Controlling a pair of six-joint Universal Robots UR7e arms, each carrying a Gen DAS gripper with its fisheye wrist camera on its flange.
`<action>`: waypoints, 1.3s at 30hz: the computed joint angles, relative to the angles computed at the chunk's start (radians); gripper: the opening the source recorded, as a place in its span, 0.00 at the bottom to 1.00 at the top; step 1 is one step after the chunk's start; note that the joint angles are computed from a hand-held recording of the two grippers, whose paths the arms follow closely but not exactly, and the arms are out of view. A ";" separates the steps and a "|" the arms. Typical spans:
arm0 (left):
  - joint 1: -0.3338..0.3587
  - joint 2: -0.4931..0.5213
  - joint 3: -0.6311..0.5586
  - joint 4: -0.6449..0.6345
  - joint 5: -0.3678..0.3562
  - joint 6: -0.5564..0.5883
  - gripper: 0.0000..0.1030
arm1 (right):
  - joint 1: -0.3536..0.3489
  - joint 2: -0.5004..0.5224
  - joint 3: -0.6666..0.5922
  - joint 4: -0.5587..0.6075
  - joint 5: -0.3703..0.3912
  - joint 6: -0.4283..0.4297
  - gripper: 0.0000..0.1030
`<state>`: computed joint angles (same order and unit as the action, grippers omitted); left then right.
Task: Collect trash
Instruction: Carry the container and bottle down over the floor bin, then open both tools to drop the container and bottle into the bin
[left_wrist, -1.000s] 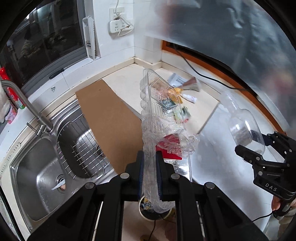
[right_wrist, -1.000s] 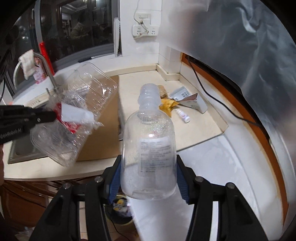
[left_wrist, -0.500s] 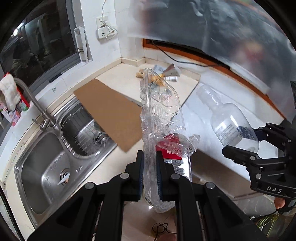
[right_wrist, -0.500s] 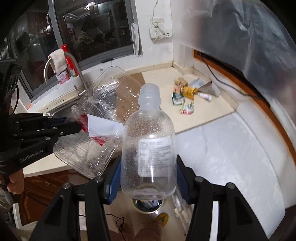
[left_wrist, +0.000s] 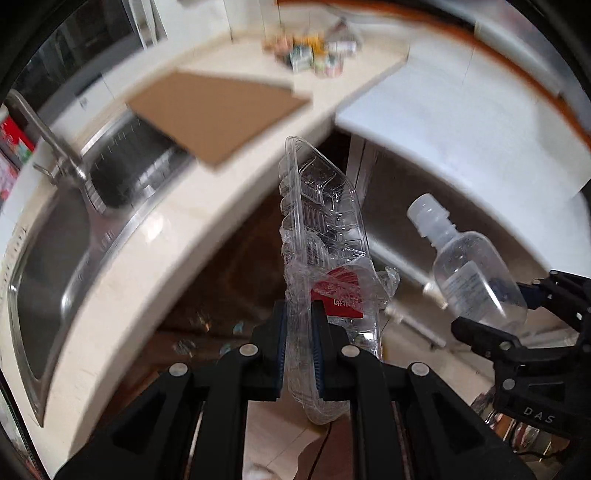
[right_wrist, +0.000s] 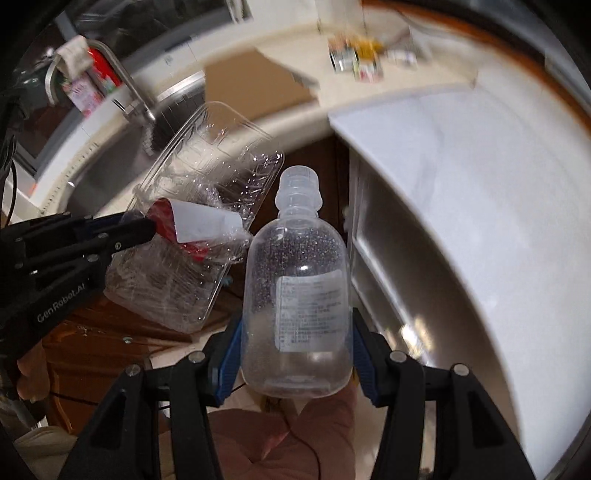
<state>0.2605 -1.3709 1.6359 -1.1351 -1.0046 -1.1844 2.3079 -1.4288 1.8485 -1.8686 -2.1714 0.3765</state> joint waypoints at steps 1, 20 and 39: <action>0.008 -0.006 0.039 -0.027 -0.018 0.005 0.10 | -0.013 -0.008 0.026 -0.012 0.010 0.010 0.52; 0.272 0.097 0.538 -0.636 -0.062 0.138 0.10 | -0.435 0.155 0.419 -0.573 0.042 -0.202 0.52; 0.491 0.259 0.660 -0.948 0.011 0.243 0.31 | -0.607 0.520 0.448 -1.087 -0.010 -0.514 0.53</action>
<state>0.7518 -1.1123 2.2954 -2.0832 -0.9938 -0.9411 1.7005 -0.9084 2.2964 -2.9557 -2.1812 -0.1370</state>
